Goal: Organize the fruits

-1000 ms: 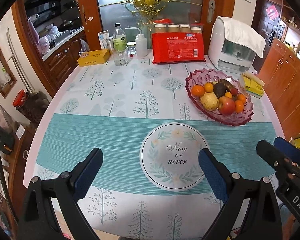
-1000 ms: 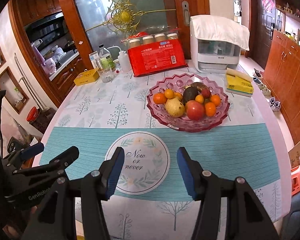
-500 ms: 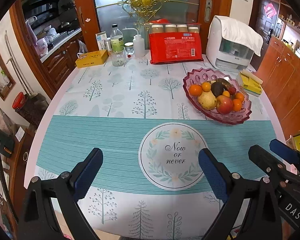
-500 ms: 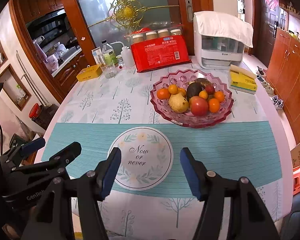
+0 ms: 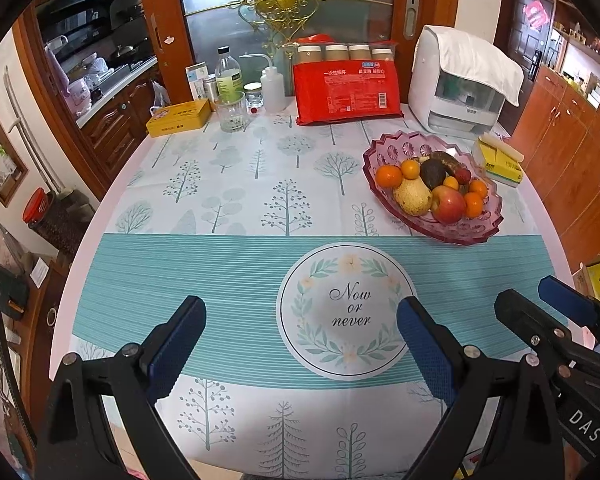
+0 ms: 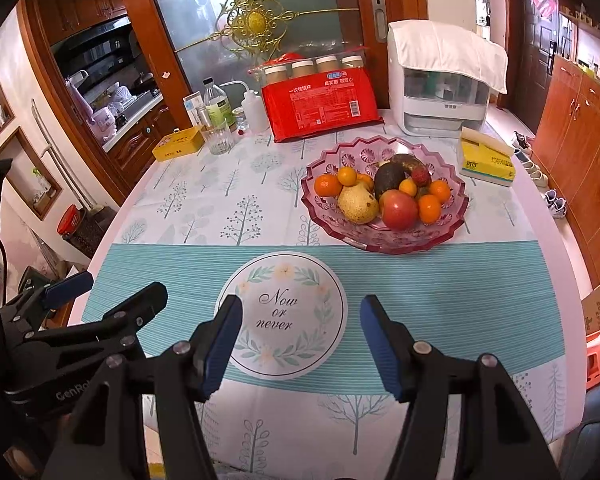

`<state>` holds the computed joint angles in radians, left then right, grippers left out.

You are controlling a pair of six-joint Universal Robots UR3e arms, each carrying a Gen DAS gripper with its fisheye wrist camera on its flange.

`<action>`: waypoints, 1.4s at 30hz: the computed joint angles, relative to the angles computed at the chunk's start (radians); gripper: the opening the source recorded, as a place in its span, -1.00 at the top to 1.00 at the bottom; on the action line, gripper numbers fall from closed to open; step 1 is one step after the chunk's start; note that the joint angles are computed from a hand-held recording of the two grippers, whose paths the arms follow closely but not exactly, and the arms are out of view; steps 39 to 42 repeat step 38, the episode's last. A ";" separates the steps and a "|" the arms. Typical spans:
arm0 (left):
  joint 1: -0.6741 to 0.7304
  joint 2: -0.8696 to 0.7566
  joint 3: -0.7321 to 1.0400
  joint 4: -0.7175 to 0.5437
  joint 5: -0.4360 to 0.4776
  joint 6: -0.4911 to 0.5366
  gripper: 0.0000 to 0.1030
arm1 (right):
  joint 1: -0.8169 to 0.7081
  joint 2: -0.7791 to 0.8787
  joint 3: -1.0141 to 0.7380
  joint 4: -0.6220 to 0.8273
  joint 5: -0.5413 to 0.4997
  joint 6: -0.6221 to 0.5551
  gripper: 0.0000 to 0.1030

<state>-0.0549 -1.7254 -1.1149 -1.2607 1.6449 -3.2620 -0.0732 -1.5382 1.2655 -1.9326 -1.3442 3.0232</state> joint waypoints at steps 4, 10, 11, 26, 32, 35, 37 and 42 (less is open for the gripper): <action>0.002 -0.003 0.003 -0.001 -0.003 0.005 -0.86 | 0.000 0.000 0.001 -0.002 0.001 -0.002 -0.20; 0.004 -0.004 0.004 -0.002 -0.004 0.009 -0.86 | -0.001 0.001 0.000 0.000 0.001 -0.001 -0.20; 0.004 -0.003 0.001 0.000 -0.005 0.010 -0.86 | -0.001 0.001 0.000 0.000 0.002 -0.002 -0.20; 0.003 -0.001 -0.002 0.000 -0.002 0.008 -0.86 | 0.001 0.002 -0.001 -0.001 0.001 0.000 -0.20; 0.000 -0.007 0.007 -0.005 0.000 0.004 -0.86 | 0.001 0.002 -0.002 0.000 0.001 0.000 -0.20; 0.005 0.006 -0.014 0.002 -0.004 0.010 -0.86 | 0.003 0.003 -0.002 0.000 0.000 0.002 -0.20; 0.004 0.005 -0.013 0.002 -0.003 0.009 -0.86 | 0.003 0.003 -0.002 0.000 0.000 0.002 -0.20; 0.005 0.009 -0.020 0.004 -0.005 0.011 -0.86 | 0.004 0.004 -0.003 -0.001 -0.001 0.003 -0.20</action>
